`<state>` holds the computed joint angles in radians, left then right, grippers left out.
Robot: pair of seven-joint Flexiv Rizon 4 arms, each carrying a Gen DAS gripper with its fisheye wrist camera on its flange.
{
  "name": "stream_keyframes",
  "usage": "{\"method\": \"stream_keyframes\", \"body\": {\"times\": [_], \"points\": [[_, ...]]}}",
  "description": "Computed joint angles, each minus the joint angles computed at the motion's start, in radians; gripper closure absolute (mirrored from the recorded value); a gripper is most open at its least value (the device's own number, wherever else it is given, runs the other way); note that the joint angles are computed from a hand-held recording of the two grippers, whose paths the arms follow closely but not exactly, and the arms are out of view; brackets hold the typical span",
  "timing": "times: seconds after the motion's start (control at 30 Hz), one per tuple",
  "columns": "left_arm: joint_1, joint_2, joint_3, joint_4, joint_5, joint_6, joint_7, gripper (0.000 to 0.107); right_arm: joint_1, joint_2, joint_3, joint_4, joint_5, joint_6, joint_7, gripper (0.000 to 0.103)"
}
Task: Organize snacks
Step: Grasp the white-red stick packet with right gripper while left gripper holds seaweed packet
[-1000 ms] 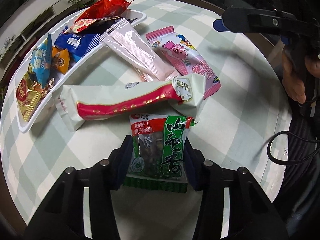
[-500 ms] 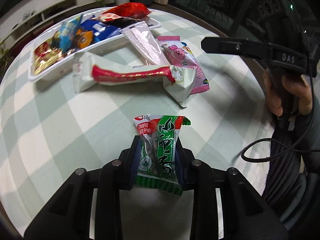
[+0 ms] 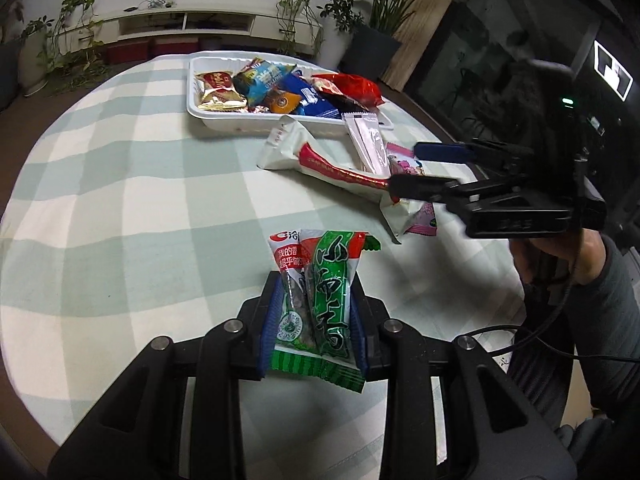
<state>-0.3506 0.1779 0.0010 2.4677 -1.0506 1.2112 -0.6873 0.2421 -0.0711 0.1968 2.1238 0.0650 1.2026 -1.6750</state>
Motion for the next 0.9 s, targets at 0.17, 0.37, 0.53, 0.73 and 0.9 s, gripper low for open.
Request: {"method": "stream_keyframes", "body": {"times": [0.17,0.37,0.53,0.73,0.9], "points": [[0.002,0.032,0.017,0.016,-0.014,-0.007,0.001,0.079,0.023,-0.074,-0.019,-0.064,-0.129,-0.117,0.081,0.042],[-0.005,0.033,0.014,0.017,-0.054,-0.007,0.019,0.079,0.029,-0.135,-0.021,-0.116,-0.180,-0.209,0.104,0.049],[-0.005,0.030,0.012,0.016,-0.077,-0.009,0.031,0.079,0.011,-0.144,0.000,-0.144,-0.119,-0.238,0.072,0.058],[-0.004,0.032,0.006,0.017,-0.090,-0.005,0.029,0.079,0.015,-0.135,0.013,-0.152,-0.069,-0.264,0.048,0.081],[-0.005,0.030,0.006,0.015,-0.099,-0.004,0.026,0.079,0.009,-0.108,0.037,-0.135,0.039,-0.234,0.027,0.083]]}}
